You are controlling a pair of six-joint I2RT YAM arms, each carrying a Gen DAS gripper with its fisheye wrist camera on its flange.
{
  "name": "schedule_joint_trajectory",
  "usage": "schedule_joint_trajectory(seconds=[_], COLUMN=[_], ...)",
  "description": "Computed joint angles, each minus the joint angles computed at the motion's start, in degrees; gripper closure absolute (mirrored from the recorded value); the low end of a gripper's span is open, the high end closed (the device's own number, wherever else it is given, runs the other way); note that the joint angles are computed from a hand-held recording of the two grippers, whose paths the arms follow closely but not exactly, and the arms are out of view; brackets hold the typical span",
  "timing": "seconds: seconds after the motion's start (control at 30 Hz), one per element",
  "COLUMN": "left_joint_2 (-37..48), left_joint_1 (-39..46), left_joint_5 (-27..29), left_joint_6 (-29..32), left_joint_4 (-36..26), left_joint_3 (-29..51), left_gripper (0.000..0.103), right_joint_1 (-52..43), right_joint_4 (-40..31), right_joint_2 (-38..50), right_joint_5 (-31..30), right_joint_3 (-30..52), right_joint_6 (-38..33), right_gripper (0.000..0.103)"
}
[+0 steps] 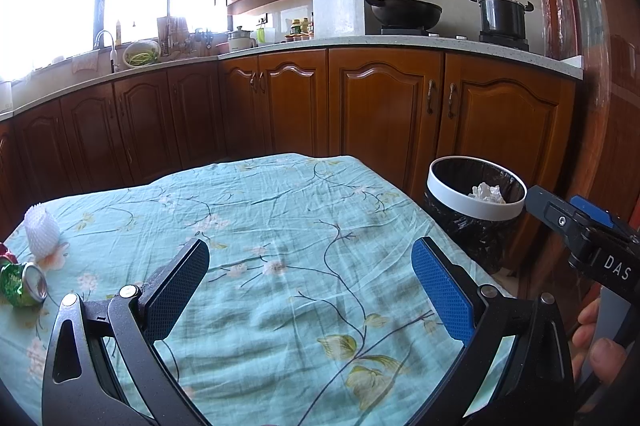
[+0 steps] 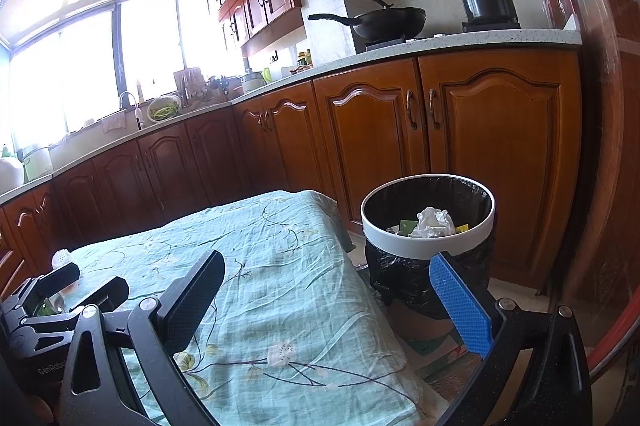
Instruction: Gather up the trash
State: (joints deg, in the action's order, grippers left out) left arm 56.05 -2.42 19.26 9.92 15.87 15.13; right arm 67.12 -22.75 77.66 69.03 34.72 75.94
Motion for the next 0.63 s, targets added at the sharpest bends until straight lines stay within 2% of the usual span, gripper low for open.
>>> schedule_joint_trajectory(seconds=[0.63], left_joint_2=[1.6], left_joint_1=[0.8], left_joint_5=[0.9], left_joint_6=[0.4], left_joint_4=[-1.0], left_joint_3=[1.5], left_gripper=[0.000], right_joint_1=[-3.3], right_joint_4=[8.7], right_joint_2=[-3.2], right_joint_5=[-3.3], right_joint_3=[-4.0], right_joint_6=[-7.5], right_gripper=[0.000])
